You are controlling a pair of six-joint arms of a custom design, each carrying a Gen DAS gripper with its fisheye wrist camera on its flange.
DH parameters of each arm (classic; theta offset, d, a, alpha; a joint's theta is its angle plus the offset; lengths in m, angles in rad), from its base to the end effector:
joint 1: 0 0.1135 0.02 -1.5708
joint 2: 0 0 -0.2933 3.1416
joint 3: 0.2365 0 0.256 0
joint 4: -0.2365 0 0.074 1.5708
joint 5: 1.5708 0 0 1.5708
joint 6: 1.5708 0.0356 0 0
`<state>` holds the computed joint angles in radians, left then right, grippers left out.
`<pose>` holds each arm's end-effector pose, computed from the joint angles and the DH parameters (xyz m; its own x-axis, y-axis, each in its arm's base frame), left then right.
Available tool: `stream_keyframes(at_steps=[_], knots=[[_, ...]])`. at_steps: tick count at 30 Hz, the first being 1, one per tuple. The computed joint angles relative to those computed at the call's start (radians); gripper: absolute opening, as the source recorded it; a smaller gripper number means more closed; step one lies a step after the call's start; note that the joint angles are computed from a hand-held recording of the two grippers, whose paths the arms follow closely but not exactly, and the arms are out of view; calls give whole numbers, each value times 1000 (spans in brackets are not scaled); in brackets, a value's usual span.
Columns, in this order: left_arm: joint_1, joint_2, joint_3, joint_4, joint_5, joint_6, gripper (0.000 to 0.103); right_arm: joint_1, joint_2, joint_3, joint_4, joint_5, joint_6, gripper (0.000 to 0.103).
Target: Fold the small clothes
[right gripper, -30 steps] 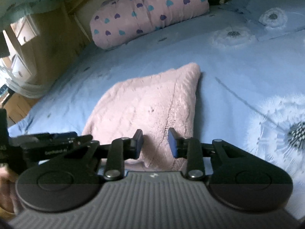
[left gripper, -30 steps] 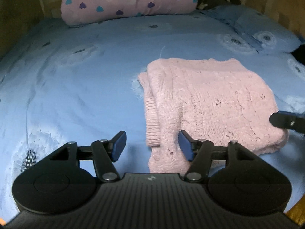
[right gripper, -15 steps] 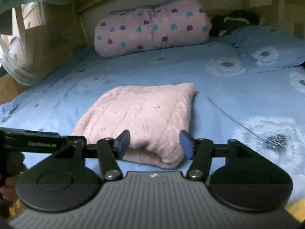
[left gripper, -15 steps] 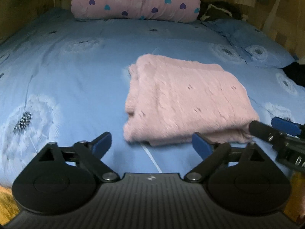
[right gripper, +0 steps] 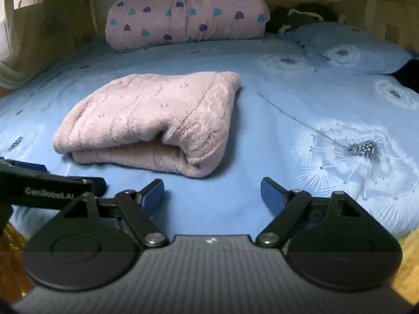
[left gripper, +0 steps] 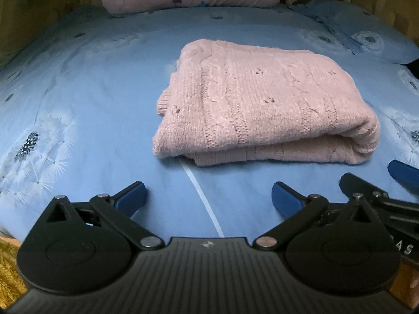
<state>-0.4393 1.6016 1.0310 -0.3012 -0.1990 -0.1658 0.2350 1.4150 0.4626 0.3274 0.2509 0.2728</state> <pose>0.3116 -0.1386 0.2394 -0.7331 0.1658 -0.6596 0.1833 0.9821 0.0431 0.2507 0.0509 0.1718 -0.5560 0.1353 -0.8201 0.1247 0.9891 0.0786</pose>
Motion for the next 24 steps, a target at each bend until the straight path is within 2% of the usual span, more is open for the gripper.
stream_keyframes(at_steps=[12,24], knots=[[4,-6,-23,31,2,1,103,23,13,-29,59,24,9,85],[3,-8,-26,34,0,2,103,25,16,-31,66,26,9,85]])
